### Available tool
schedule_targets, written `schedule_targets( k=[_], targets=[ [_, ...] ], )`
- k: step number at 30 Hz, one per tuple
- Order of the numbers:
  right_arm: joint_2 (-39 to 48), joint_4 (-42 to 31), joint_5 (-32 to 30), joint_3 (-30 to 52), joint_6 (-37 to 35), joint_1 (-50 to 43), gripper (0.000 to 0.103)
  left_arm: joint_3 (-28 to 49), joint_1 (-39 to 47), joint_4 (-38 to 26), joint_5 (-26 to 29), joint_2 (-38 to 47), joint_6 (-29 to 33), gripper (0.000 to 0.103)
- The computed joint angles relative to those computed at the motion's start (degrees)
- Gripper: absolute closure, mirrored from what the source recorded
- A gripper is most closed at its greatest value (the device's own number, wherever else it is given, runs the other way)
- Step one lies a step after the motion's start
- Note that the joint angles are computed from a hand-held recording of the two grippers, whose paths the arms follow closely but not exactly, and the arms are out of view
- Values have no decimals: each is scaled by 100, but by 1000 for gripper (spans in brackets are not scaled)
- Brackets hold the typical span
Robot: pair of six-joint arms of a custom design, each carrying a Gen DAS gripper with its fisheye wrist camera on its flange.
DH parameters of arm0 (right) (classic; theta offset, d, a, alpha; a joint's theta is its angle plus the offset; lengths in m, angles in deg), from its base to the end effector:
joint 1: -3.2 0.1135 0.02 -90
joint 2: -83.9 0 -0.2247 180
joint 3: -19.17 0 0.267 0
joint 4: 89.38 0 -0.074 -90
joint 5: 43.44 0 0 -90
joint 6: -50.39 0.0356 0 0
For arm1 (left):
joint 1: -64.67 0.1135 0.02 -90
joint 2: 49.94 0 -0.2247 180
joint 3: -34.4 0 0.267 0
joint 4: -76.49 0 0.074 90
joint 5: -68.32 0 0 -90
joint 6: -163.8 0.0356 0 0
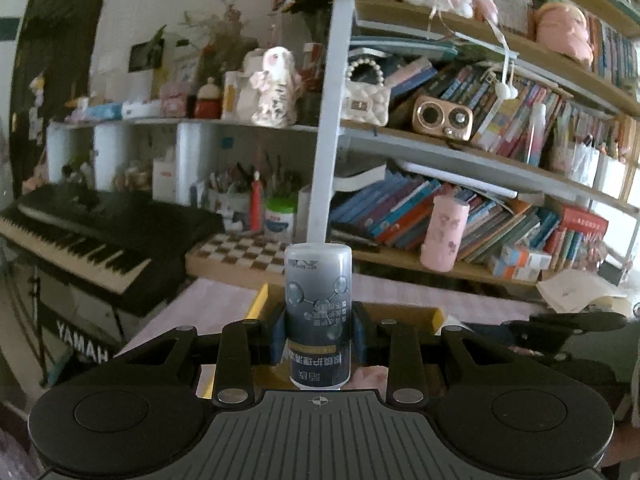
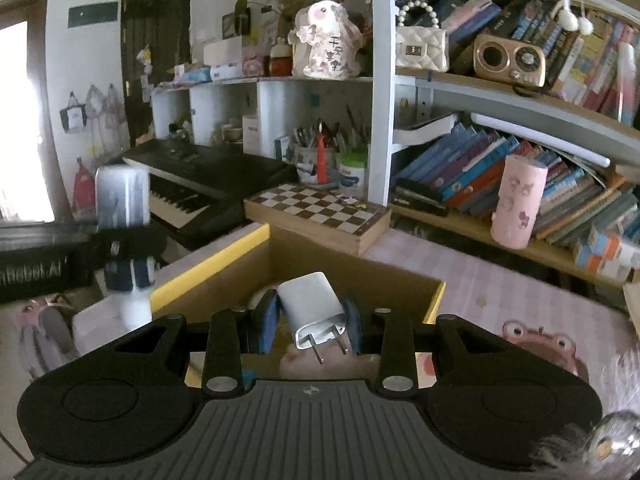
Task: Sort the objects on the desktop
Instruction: 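Lower the grey canister and white charger into the yellow box with both tools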
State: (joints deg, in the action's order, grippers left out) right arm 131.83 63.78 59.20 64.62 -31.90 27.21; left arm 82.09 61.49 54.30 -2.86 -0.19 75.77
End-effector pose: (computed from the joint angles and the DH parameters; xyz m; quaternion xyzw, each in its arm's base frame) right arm 0.2142 0.0869 0.2155 -0.0666 0.8570 0.0458 0.5089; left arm 0.2388 -0.0248 0.2312 0.1259 0.8237 -0.1430 0.5340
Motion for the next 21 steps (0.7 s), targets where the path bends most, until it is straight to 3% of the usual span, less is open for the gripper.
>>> schedule_targets(
  k=[10,16,21],
  targets=[
    [1642,564,-895,512,-794,-701,71,807,-636,636,-620,1812,150,72],
    [2378,396,-1184,790,-1104,-770,71,1260,-795,470,-898,2864,409,72],
    [2695,382,-1100,840,-1273,-749,71,1333,-884,350,-1005,3263,719,72]
  ],
)
